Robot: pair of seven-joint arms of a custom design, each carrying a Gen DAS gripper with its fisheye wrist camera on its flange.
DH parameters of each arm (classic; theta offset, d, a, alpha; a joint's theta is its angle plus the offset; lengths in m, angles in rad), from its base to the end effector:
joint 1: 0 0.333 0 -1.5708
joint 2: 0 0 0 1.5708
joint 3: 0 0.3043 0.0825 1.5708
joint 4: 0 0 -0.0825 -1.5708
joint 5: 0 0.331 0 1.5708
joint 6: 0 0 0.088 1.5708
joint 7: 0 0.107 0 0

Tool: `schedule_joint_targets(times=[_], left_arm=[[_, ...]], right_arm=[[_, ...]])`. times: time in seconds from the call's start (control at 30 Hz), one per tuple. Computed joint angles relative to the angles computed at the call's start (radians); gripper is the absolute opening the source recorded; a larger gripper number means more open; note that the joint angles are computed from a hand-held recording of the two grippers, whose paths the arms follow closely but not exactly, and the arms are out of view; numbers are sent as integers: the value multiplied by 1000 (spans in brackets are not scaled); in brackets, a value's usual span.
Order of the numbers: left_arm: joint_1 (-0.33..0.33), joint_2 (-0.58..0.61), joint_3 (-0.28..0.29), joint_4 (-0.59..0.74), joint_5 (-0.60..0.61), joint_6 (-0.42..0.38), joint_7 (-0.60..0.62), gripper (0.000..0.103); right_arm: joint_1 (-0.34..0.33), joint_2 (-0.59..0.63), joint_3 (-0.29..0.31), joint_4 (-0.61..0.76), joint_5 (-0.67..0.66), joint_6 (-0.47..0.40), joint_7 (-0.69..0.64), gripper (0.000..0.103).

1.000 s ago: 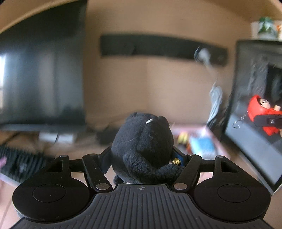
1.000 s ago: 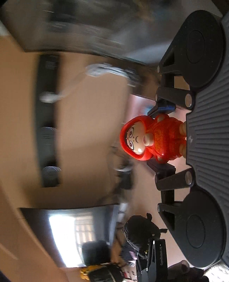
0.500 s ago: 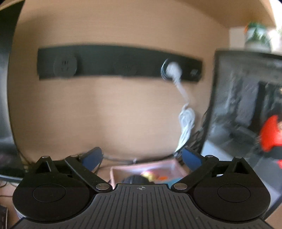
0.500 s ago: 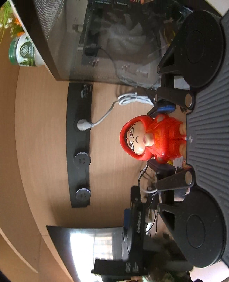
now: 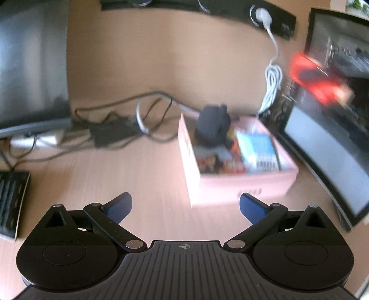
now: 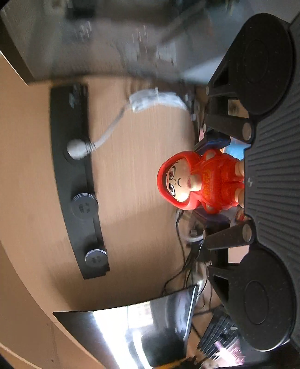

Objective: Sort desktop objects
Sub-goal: 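Carry the plush mouse into the pink box with the left gripper while the right gripper lifts the red doll, then lower the red hooded doll into the pink box, open right gripper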

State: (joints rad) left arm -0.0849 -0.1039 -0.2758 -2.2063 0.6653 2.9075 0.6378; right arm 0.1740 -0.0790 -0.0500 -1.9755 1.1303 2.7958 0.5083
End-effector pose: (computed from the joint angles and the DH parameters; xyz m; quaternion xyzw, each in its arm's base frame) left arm 0.4623 -0.2194 0.5225 -0.6337 0.6503 -0.3327 0.2545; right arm 0.5295 0.0226 0.5919 -0.6742 0.5137 -0.2287 0.4788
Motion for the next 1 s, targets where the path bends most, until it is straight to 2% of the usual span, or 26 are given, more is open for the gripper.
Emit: schedule_joint_targets(times=[0.13, 0.17, 0.23, 0.33, 0.43, 0.53, 0.6, 0.63, 0.67, 0.8, 0.93, 0.97, 1.0], left_arm=[[-3, -65, -2, -85, -65, -21, 31, 103], [1, -83, -3, -103, -88, -23, 40, 103], [14, -124, -8, -145, -137, -23, 48, 103], [39, -181, -19, -201, -203, -32, 63, 103], [63, -214, -31, -228, -262, -58, 99, 103], [80, -252, -38, -257, -312, -73, 131, 103], [93, -274, -44, -277, -338, -72, 148, 103], [102, -282, -49, -285, -348, -75, 153, 103], [112, -288, -54, -291, -358, -75, 156, 103], [134, -283, -60, -306, -400, -55, 166, 103], [125, -266, -47, -313, -459, -24, 195, 103], [120, -259, -43, -310, -474, -22, 207, 103], [118, -255, -43, -307, -482, -22, 218, 103]], right_arm=[[-20, 144, 27, 147, -78, -125, 164, 53], [-27, 177, 40, 179, -99, -132, 208, 61], [-36, 223, 72, 211, -106, -87, 216, 64], [-21, 313, 94, 284, -250, 7, 316, 64], [28, 449, 58, 418, -466, 20, 510, 64], [113, 611, -44, 599, -708, -47, 735, 64], [124, 687, -67, 700, -795, -129, 810, 64], [110, 703, -49, 717, -801, -142, 817, 64], [86, 705, -18, 721, -791, -154, 812, 60], [-11, 646, 109, 673, -743, -177, 761, 52], [-185, 540, 297, 581, -526, -185, 627, 53], [-230, 528, 330, 584, -436, -235, 610, 55], [-256, 532, 338, 603, -370, -300, 621, 59]])
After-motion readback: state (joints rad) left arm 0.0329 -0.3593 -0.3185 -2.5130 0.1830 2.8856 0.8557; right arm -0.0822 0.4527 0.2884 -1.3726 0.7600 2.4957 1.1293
